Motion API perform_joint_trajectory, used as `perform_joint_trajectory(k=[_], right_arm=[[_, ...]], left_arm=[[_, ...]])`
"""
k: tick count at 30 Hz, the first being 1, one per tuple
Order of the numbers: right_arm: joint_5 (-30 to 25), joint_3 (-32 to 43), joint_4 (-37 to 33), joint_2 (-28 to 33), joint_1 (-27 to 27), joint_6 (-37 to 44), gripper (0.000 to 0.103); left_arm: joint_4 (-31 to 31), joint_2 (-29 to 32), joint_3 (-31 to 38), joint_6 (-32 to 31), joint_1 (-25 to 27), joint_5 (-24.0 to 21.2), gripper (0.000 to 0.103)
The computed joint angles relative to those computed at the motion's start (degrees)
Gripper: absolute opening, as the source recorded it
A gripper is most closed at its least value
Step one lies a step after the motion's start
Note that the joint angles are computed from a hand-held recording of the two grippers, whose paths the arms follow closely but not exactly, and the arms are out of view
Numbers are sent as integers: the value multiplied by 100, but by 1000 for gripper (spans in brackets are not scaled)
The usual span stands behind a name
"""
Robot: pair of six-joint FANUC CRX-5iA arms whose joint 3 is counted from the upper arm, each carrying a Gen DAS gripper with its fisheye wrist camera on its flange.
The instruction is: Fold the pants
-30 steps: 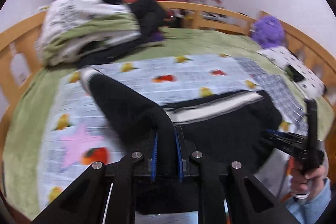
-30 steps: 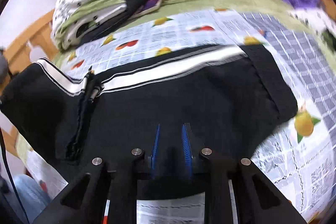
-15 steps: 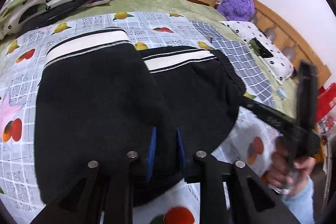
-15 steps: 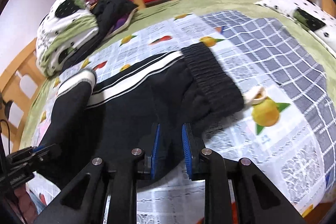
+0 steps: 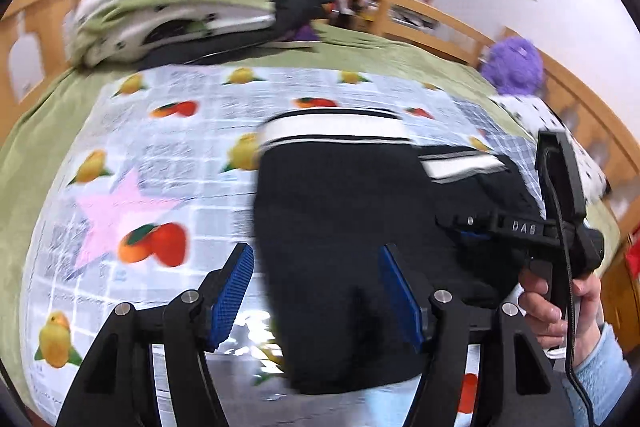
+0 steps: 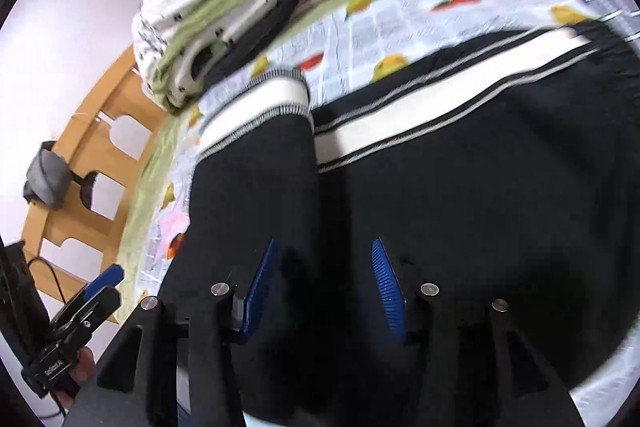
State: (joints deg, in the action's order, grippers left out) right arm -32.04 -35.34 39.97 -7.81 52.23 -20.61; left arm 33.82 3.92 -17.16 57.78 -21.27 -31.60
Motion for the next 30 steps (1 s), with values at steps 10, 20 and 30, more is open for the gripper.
perform_joint_trajectory(k=[10,20,30], right_arm=[[-272,-36,1558,-122,333,-136,9],[-2085,464,579,-734,540,1369,9],[-3564,-448,-247,-1836,174,1519,12]], left_arm=[[193,174,-69,-48,370,88,63],[60,167,-88,-161,82,147,63],[150,434,161,61,-243,-153,63]])
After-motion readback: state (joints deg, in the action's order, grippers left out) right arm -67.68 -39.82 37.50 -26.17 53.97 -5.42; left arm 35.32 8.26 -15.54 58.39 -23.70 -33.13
